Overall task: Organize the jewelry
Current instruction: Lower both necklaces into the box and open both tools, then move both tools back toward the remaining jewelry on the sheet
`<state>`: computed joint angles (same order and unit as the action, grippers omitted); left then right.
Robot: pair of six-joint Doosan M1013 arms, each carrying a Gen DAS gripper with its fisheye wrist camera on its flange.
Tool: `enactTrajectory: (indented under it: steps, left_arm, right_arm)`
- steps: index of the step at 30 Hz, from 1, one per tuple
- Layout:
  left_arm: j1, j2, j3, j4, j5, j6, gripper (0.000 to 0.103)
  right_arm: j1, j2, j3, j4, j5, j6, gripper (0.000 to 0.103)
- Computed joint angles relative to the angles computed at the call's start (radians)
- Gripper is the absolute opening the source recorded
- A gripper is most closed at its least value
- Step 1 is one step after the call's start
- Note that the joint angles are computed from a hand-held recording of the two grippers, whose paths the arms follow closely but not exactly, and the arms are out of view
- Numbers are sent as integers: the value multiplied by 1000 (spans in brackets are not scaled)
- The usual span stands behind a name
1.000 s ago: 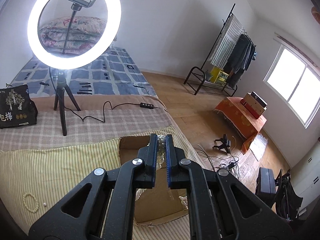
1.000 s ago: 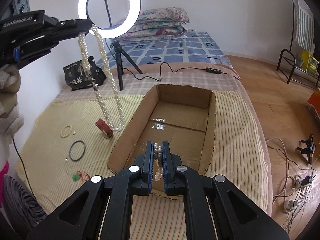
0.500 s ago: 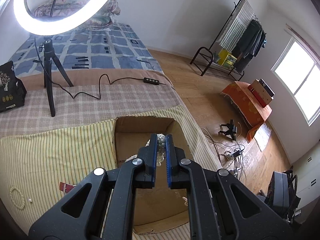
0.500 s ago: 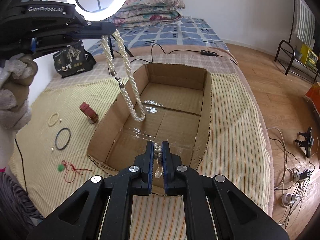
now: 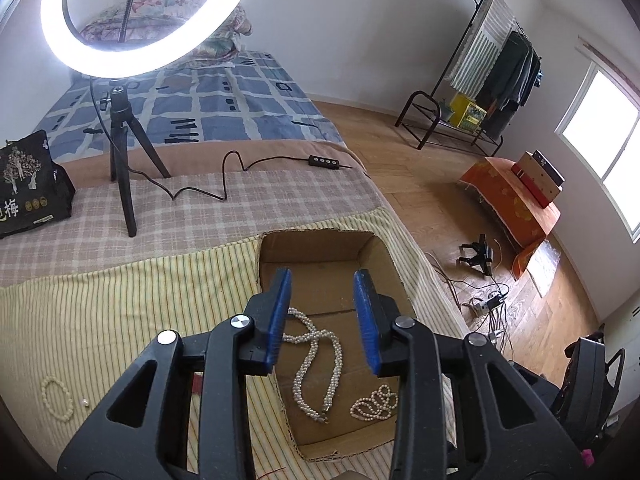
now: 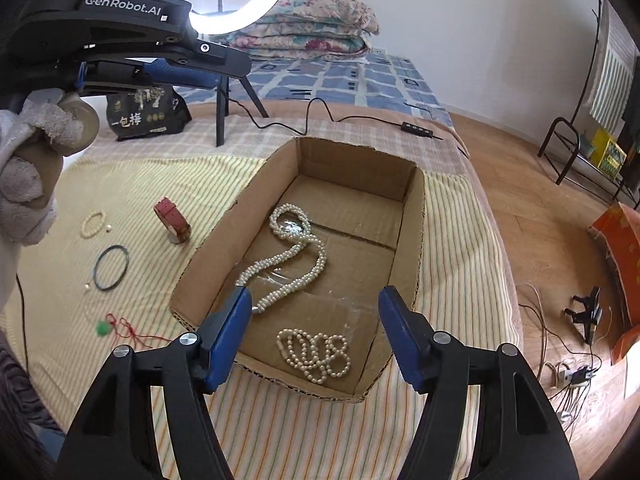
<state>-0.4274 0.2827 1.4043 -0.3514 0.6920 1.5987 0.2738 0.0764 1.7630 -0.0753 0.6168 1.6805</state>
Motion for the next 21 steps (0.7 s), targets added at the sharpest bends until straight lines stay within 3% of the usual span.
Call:
enactTrajectory:
  steps: [9, 21]
  left_arm:
    - [30, -64, 54, 42, -36, 0, 32]
    - [125, -180, 168, 84, -85, 16, 32]
  right_arm:
    - [24, -9, -3, -44, -12, 45, 65]
    - [75, -23, -5, -85, -56, 83, 65]
